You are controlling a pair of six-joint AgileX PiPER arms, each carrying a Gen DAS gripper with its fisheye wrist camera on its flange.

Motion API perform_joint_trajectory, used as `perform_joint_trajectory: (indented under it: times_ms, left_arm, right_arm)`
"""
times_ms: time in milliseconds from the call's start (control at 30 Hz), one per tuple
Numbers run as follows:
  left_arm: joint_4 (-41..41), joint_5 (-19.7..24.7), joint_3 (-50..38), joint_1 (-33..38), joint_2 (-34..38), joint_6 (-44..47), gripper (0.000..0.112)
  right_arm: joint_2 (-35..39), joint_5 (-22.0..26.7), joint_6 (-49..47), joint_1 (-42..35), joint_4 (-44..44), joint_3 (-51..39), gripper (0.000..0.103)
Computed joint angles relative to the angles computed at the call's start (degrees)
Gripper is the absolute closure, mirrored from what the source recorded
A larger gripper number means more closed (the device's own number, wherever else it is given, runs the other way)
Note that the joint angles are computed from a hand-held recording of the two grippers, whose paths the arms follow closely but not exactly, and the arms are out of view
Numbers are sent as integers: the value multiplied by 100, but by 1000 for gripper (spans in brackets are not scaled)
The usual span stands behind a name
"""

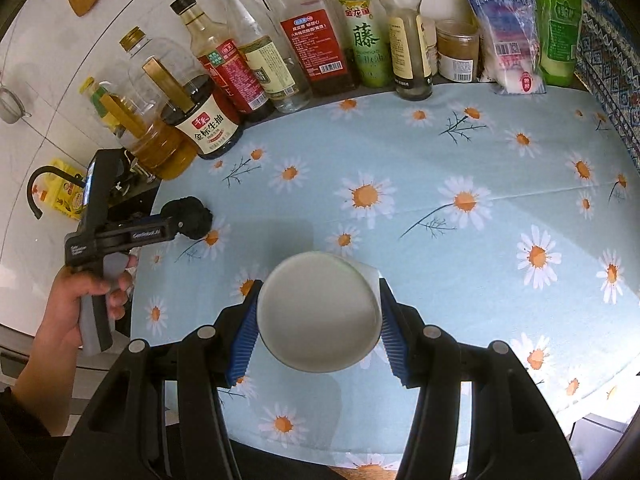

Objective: Collect trash
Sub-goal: 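Grasp the white paper cup with the right tool while the left tool grasps the black fuzzy ball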

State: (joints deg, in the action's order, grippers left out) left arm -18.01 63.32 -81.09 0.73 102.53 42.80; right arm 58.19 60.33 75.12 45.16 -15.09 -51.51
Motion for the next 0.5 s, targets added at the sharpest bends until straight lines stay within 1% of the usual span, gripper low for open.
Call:
perform_joint_trajectory:
  times_ms: [33, 100, 333, 500]
  left_arm:
    - [7, -60, 11, -14, 18, -36, 26]
    - [73, -38, -58, -32, 127, -143, 38]
    - [-30, -71, -11, 29, 89, -47, 40]
    - [-101, 77, -74, 167, 41, 49, 41]
  right_arm:
    - [-13, 20, -26, 4, -3, -6, 48]
    - [-26, 38, -94, -24, 12, -24, 48]
    - [6, -28, -521, -248, 167, -49, 48]
    - [192, -140, -751, -340, 255, -159, 48]
